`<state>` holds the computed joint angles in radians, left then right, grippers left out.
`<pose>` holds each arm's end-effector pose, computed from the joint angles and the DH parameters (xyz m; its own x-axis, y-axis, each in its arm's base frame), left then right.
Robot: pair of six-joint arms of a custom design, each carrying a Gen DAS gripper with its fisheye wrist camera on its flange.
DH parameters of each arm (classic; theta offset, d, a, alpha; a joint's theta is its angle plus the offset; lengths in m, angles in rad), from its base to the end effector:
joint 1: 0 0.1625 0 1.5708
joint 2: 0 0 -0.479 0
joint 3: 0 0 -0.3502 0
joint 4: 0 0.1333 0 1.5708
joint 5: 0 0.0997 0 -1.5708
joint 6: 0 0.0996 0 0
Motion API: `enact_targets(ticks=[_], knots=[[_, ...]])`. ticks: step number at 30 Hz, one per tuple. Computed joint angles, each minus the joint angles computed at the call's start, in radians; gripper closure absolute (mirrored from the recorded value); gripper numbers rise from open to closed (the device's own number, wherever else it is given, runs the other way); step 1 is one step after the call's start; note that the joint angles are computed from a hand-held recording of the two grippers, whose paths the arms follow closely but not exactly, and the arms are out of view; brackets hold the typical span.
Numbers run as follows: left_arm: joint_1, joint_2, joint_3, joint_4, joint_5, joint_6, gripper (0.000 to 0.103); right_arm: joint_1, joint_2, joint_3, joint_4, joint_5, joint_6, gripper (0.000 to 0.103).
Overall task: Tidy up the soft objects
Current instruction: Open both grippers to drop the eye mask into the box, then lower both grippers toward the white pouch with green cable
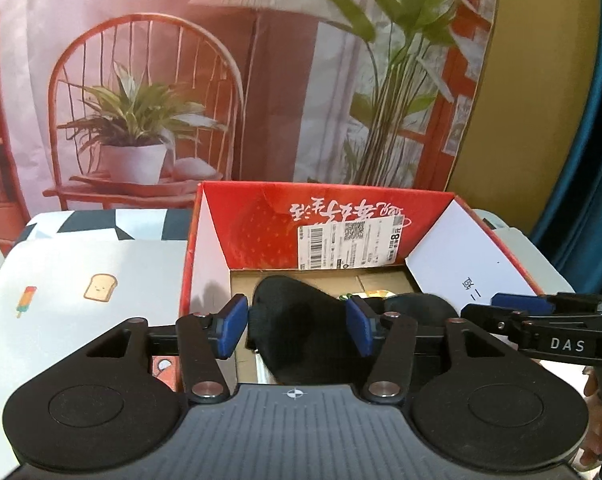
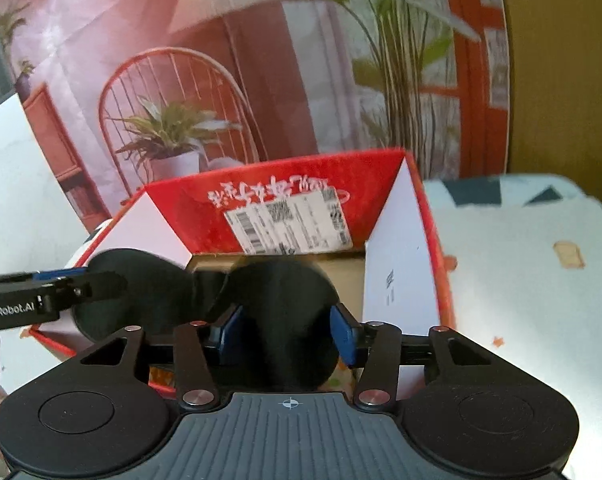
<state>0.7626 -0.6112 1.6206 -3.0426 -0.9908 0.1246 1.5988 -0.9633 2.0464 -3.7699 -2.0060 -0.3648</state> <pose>-0.3800 -0.6229 0.1108 -0.6683 0.5094 -0.5421 0.7359 0.5593 -0.3817 0.1070 -0.5597 0.2963 -0.8523 0.1733 0.4935 -0.3387 0.5362 -0.7732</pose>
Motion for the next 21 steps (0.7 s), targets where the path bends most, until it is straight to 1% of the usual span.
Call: enact_targets(ticks=[1,2,4,7,16,18,21], knots=[[-0.001,-0.005,0.006,-0.003,-0.001,-0.003,0.046,0.006,0.003,0.006,-0.026,-0.010,-0.016,0.051],[-0.003,-0.011,0.014,-0.009,-0.002,-0.004,0.045,0.009,0.003,0.011,-0.041,-0.012,-0.024,0.051],[-0.006,-0.020,0.024,-0.008,-0.002,-0.005,0.042,0.010,-0.003,0.031,-0.072,0.008,-0.028,0.051],[-0.012,-0.033,0.046,-0.021,0.000,-0.010,0.042,0.010,-0.012,0.070,-0.116,0.053,-0.029,0.051],[-0.037,-0.107,0.190,-0.091,-0.059,-0.070,0.042,0.023,-0.020,0.197,-0.249,0.120,-0.067,0.051],[-0.041,-0.120,0.220,-0.104,-0.059,-0.081,0.043,0.020,-0.021,0.225,-0.280,0.137,-0.075,0.051],[-0.046,-0.137,0.262,-0.119,-0.052,-0.104,0.043,0.020,-0.026,0.263,-0.290,0.142,-0.074,0.051]])
